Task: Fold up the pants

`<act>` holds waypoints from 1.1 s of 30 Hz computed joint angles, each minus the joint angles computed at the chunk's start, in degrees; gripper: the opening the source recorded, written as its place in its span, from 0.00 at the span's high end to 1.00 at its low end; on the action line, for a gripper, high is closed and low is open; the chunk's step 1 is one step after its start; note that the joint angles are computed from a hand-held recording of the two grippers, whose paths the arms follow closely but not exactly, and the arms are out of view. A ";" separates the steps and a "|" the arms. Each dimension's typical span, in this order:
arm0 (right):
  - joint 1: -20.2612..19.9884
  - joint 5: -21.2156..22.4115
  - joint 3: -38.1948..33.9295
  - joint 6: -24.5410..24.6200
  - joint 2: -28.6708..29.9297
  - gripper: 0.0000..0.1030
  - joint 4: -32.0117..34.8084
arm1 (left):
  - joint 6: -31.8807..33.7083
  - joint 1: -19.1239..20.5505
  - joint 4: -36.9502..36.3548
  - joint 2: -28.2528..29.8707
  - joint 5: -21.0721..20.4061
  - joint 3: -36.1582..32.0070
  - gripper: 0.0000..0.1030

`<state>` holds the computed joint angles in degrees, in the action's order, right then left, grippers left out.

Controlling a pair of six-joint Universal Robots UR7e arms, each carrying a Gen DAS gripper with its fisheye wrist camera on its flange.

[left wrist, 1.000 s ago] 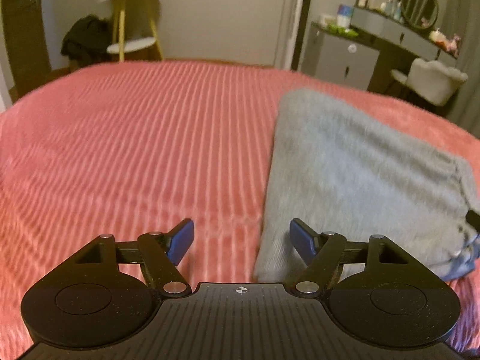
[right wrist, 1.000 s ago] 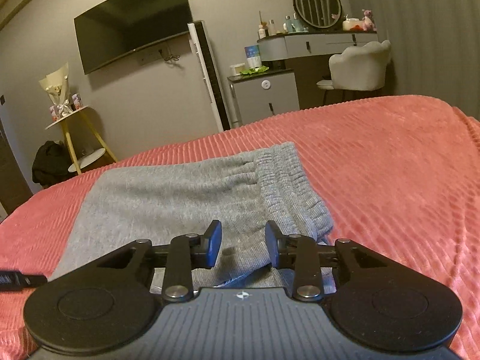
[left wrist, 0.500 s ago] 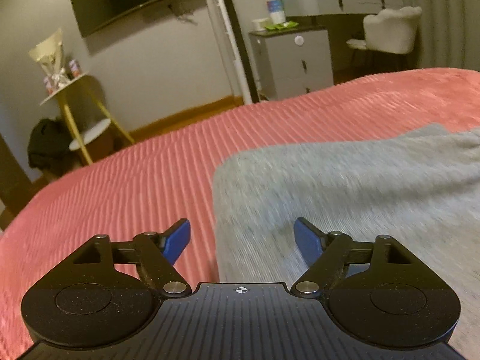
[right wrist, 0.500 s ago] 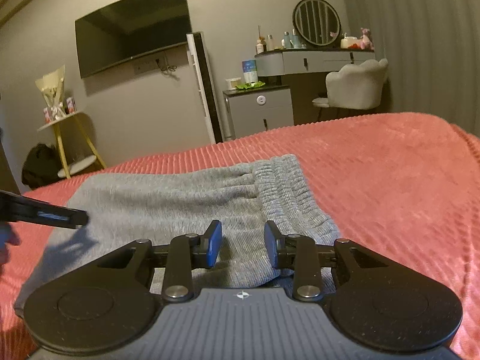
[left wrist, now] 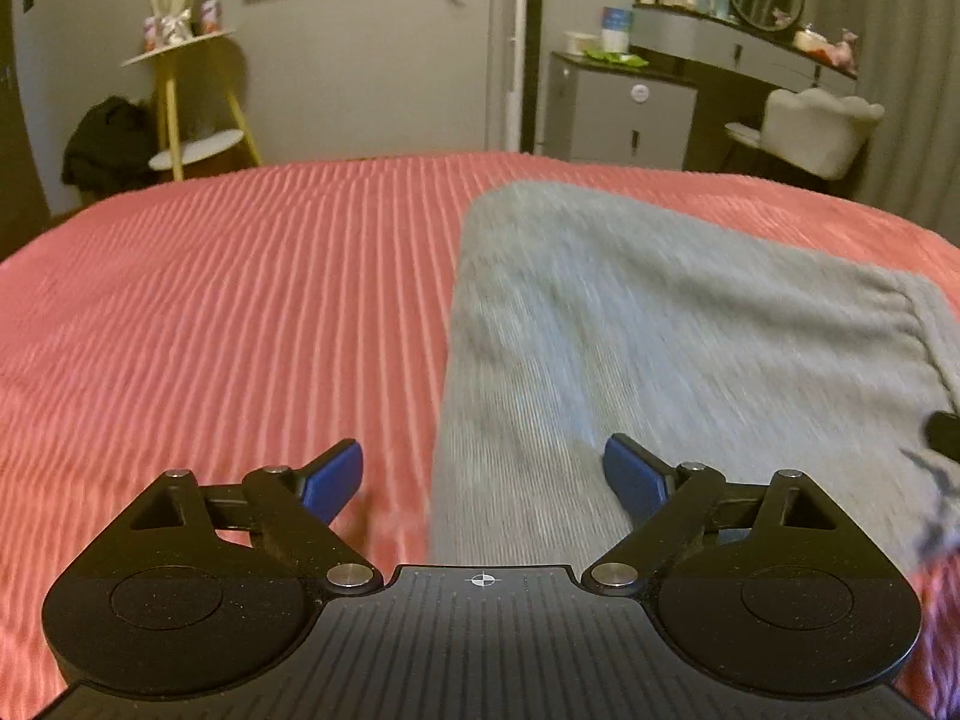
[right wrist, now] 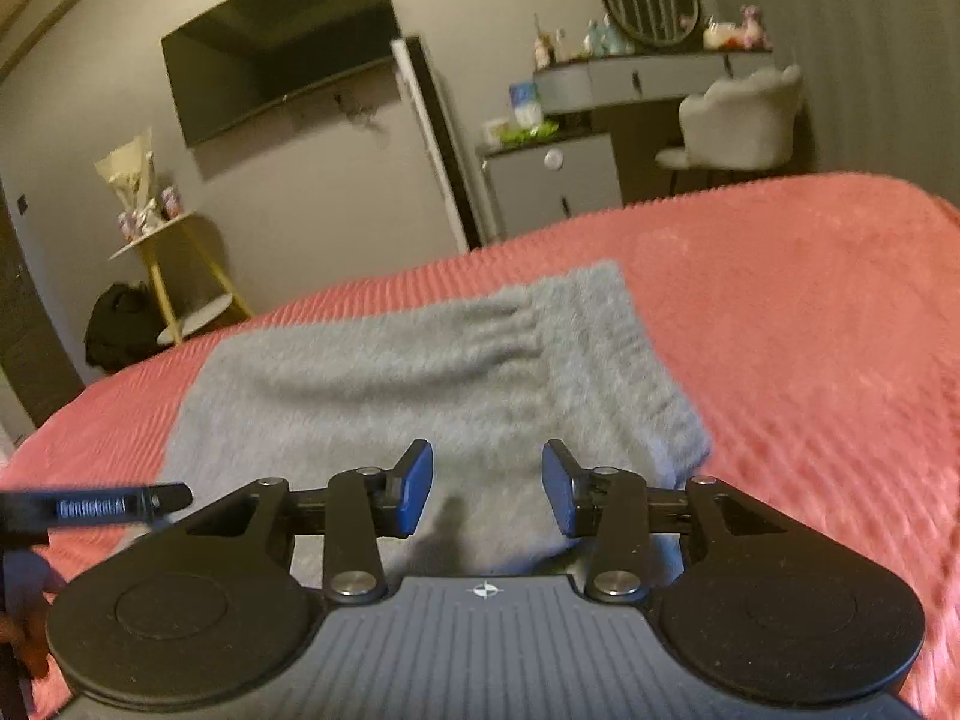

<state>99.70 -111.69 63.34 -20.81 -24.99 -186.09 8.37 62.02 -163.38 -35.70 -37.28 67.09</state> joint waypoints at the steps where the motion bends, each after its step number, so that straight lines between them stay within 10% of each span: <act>1: 0.20 -0.55 0.87 1.92 -0.96 0.61 2.68 | -1.75 -0.25 0.61 -1.31 -0.06 2.09 0.11; 5: 0.61 -1.99 2.91 4.79 -3.22 0.60 8.34 | -6.07 -0.76 3.74 -4.54 0.88 6.11 0.11; 8: 1.01 -4.12 3.92 7.31 -5.19 0.29 16.16 | -3.92 -1.83 4.57 -6.36 3.35 9.30 0.11; 13: 1.30 -3.30 6.44 12.44 -9.18 0.19 30.93 | -9.06 -3.46 8.07 -12.13 1.43 18.07 0.11; 20: 4.99 -12.34 9.78 2.15 -8.87 0.04 26.77 | -18.15 -4.19 8.20 -17.41 3.71 27.93 0.12; 33: 5.49 -12.34 11.04 4.94 -9.60 0.04 26.11 | -21.93 -4.65 21.27 -17.76 -0.24 24.13 0.06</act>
